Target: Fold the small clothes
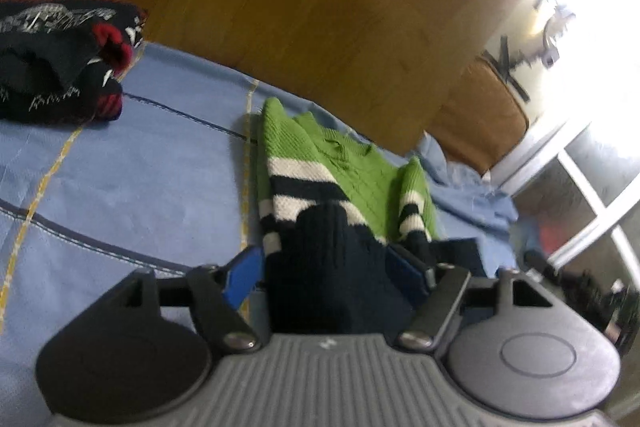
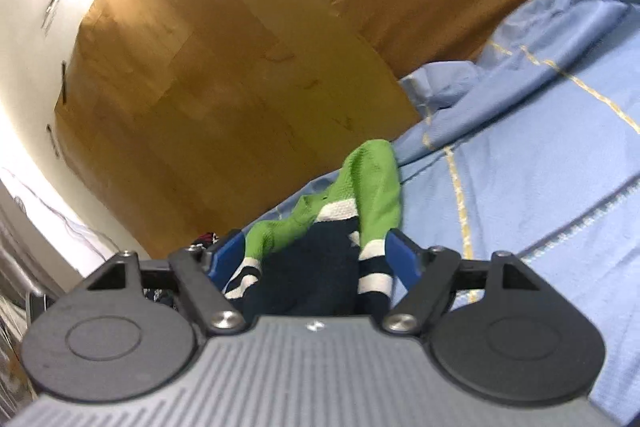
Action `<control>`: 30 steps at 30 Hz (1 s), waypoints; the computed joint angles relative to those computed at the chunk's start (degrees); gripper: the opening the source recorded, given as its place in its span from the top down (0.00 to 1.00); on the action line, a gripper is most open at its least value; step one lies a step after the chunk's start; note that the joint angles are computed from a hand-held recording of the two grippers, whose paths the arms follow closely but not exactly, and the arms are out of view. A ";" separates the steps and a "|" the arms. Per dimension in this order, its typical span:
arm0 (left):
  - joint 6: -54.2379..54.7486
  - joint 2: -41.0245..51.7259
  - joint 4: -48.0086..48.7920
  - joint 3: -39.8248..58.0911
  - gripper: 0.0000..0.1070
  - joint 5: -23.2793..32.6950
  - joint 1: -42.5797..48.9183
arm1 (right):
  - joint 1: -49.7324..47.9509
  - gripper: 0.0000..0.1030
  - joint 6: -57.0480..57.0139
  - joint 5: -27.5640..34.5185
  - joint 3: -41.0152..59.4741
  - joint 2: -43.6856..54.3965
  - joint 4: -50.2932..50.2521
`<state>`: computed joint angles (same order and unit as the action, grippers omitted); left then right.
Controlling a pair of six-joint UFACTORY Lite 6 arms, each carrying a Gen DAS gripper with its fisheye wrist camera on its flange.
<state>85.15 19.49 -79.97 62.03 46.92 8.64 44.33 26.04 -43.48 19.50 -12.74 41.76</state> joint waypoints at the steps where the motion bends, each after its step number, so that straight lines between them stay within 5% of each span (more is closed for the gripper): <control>1: 1.60 -1.12 -0.55 -1.53 0.34 -0.98 -0.65 | 0.45 0.24 0.59 -0.80 -0.90 -0.58 0.48; 5: 11.65 -9.51 -5.10 -11.09 0.33 -7.35 -3.40 | 5.43 0.24 -3.38 -2.39 -0.58 0.32 6.90; 12: 43.37 -16.66 -34.06 -23.19 0.25 -22.13 -11.90 | 14.15 0.24 -18.05 -2.50 11.10 17.52 19.05; 16: 51.59 -16.60 -43.43 -24.88 0.18 -22.93 -12.70 | 18.04 0.25 -30.36 -4.76 16.39 21.86 27.42; 30: 60.59 -15.05 -53.08 -26.81 0.10 -20.15 -12.53 | 18.42 0.21 -27.99 -5.19 15.49 21.01 29.26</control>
